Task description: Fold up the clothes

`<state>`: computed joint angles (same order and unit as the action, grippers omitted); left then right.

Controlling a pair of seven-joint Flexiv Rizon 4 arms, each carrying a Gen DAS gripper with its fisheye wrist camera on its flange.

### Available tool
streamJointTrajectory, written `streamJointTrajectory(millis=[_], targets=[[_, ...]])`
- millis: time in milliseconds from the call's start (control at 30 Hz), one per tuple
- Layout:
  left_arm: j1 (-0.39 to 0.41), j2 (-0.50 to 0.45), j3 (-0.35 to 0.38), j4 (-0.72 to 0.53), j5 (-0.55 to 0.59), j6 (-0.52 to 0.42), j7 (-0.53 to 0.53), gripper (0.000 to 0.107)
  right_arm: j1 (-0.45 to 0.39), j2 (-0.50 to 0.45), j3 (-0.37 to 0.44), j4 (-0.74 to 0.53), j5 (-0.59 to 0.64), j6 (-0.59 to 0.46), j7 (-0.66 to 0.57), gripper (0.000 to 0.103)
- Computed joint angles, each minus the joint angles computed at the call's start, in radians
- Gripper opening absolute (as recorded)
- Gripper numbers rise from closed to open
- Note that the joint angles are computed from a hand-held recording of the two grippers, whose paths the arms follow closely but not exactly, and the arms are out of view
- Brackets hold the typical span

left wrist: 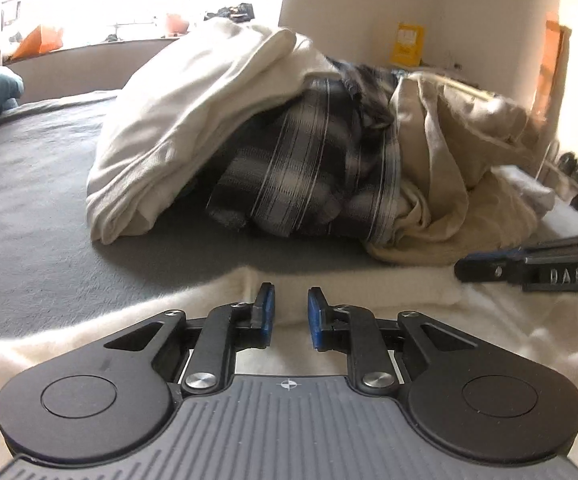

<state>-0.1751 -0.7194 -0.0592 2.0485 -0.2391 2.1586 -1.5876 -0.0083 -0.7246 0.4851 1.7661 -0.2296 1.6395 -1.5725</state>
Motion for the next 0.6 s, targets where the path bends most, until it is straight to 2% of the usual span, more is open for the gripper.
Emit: streamJointTrajectory(millis=[67,200,267,333,400,467,600], targets=[[-0.012,-0.001,0.01,-0.005,-0.014,-0.018,0.009,0.018,0.066,0.009,-0.082,-0.012,0.009,-0.041,0.042,0.009],[-0.032,0.005,0.024,-0.006,-0.039,-0.038,0.023,0.019,0.143,0.016,-0.175,-0.005,0.024,-0.023,0.084,0.008],[-0.026,0.016,0.019,0.008,-0.038,-0.033,0.014,0.019,0.122,0.022,-0.151,-0.007,0.026,-0.038,0.085,0.008],[-0.019,0.034,0.011,0.042,-0.042,0.011,-0.025,0.019,0.053,0.026,-0.07,-0.012,0.058,-0.045,0.078,0.008],[-0.023,0.045,0.018,0.068,-0.044,0.065,-0.046,0.019,0.036,0.041,-0.061,-0.004,0.08,-0.021,0.095,0.01],[-0.026,0.049,0.026,0.071,-0.04,0.091,-0.039,0.019,-0.008,0.041,-0.014,-0.011,0.086,-0.025,0.089,0.01],[-0.048,0.039,0.033,0.015,-0.067,0.04,0.019,0.019,-0.023,0.023,0.037,-0.044,0.081,-0.054,0.063,0.01]])
